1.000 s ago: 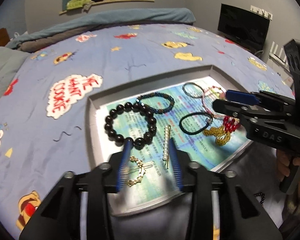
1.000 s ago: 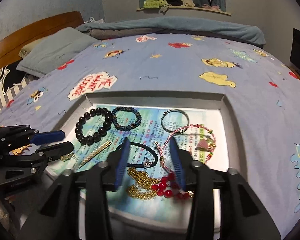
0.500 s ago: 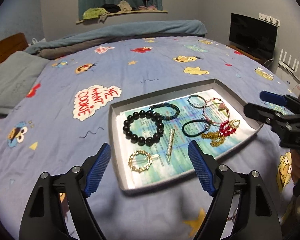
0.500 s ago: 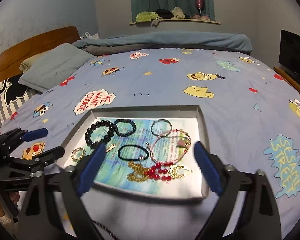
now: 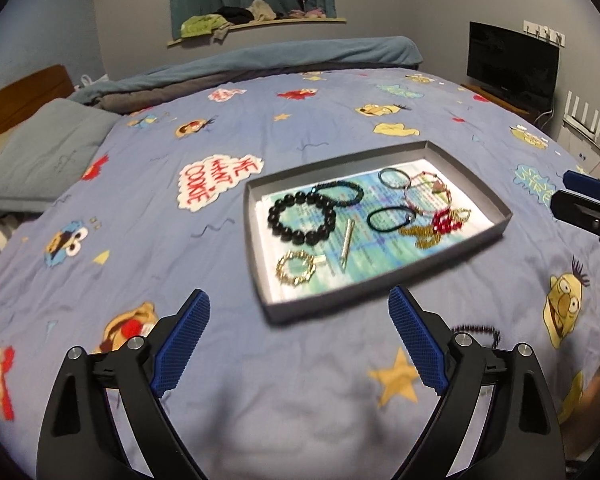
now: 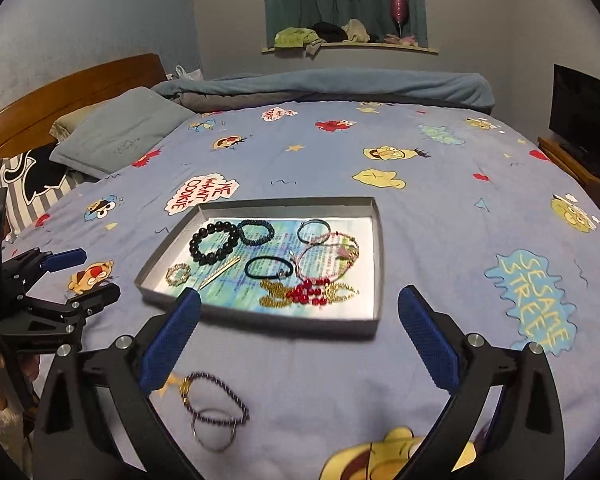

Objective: Organize jewelry
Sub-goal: 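Move both open tools back over the dark red bead bracelet and silver ring, then grasp the dark red bead bracelet with the left tool while the right tool grasps the silver ring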

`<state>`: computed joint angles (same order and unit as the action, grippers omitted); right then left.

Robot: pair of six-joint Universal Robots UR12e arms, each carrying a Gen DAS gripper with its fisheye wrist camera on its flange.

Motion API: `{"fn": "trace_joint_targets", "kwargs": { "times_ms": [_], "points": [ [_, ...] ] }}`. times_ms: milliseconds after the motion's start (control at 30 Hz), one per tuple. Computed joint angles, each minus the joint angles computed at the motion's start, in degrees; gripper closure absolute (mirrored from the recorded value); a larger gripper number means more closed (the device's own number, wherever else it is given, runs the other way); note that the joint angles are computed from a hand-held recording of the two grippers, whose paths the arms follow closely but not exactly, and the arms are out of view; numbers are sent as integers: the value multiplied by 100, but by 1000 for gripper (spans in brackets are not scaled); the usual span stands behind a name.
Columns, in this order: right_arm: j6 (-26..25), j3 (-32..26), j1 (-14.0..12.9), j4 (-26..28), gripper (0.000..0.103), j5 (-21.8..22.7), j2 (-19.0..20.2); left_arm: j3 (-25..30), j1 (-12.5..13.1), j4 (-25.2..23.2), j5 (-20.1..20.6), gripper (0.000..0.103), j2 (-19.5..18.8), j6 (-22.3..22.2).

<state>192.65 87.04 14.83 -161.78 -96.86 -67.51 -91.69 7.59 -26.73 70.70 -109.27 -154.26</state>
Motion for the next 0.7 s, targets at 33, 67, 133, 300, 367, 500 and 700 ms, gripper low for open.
{"fn": "trace_joint_targets", "kwargs": {
  "times_ms": [33, 67, 133, 300, 367, 500, 700],
  "points": [
    [12, 77, 7, -35, 6, -10, -42, -56, 21, -23, -20, 12, 41, -16],
    [25, 138, 13, -49, 6, -15, -74, -122, 40, -21, -41, 12, 82, -23],
    [78, 271, 20, -95, 6, -1, -139, -254, 56, 17, -51, 12, 156, 37],
    [224, 574, 64, -148, 6, 56, -238, -474, 54, 20, -129, 12, 264, 105],
    [264, 659, 100, -151, 6, 81, -250, -545, 35, 48, -196, 12, 282, 159],
    [76, 785, 178, -183, 6, 117, -245, -620, 15, 89, -284, 12, 263, 192],
    [-291, 874, 226, -162, 6, 169, -187, -648, -24, -56, -320, 12, 168, 297]
  ]
}}
